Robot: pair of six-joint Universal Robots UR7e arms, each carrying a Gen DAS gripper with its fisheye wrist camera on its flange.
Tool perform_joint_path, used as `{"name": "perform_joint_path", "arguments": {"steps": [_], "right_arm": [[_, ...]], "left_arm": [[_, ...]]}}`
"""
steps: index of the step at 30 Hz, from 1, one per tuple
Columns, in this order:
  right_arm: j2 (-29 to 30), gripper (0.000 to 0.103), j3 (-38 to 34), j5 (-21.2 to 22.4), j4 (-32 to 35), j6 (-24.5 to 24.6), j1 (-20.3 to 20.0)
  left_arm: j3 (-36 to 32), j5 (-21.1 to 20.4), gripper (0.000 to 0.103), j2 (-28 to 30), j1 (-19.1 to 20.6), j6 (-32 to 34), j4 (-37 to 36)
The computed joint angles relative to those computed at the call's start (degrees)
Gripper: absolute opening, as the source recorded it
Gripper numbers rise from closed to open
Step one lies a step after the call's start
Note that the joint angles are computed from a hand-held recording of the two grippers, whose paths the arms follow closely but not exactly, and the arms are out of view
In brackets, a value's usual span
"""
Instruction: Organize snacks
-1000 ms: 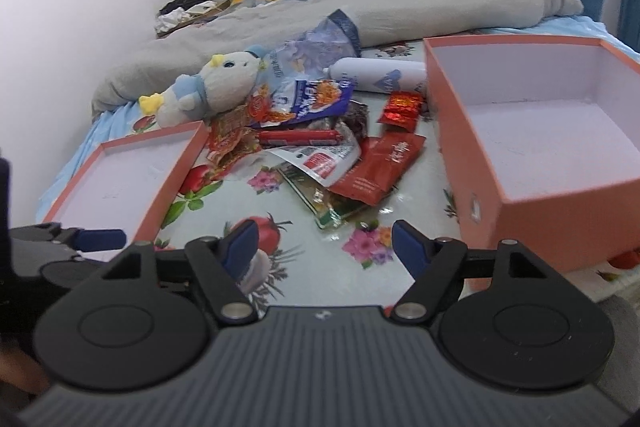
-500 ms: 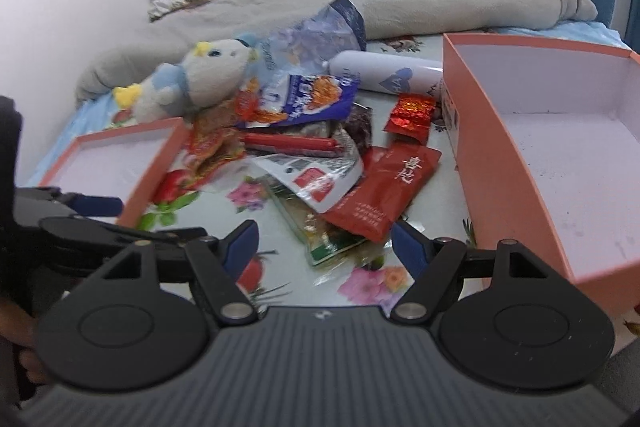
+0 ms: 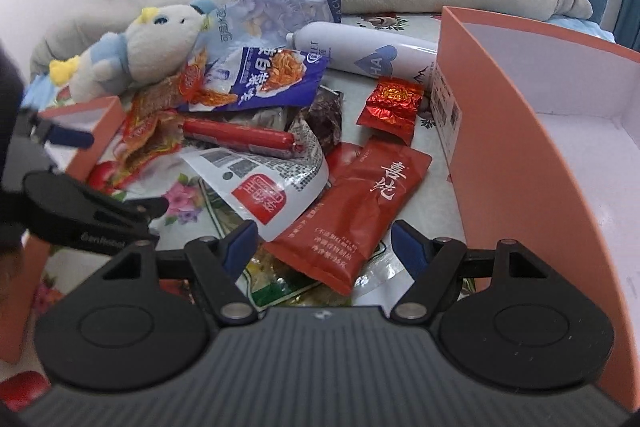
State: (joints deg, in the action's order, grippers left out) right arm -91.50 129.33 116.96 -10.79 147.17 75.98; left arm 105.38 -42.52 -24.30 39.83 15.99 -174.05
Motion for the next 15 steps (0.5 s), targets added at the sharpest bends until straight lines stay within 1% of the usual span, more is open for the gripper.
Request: {"name": "perform_joint_path", "arguments": {"steps": [4,6,8,12,13,15], "right_arm": [[1.66,0.075,-0.79,0.43,0.8,-0.05,-0.39],[2.44,0.075,-1.02,0.59,0.6,-1.07,-0.36],[3.08,0.074,-1.02,0.92,-0.1,-2.36,-0.31],[3.43,0.074,-1.03,0.59,-0.35,-2.65,-0.66],[3.37,0.074,-0.93,0.41,-0.61,-2.94,-0.75],[3.2,0.073,-0.76,0.09,-0.75,-3.06,-0.91]], "left_arm": [[-2.33,-0.18,0.103,1.61,1.2,5.74,-2.07],[-3.28,0.22,0.103,2.38,1.59,8.46,-3.25],[-4.43,-0.28,0.103,2.74,2.22,10.58,-3.32],[-6.07,-2.89,0.103,2.51,3.89,11.91,-2.23],[-6.53,-4.23,0.103,2.25,4.59,11.24,-1.65],[-7.82,-6.77,0.103,1.45,5.94,7.49,1.76]]}}
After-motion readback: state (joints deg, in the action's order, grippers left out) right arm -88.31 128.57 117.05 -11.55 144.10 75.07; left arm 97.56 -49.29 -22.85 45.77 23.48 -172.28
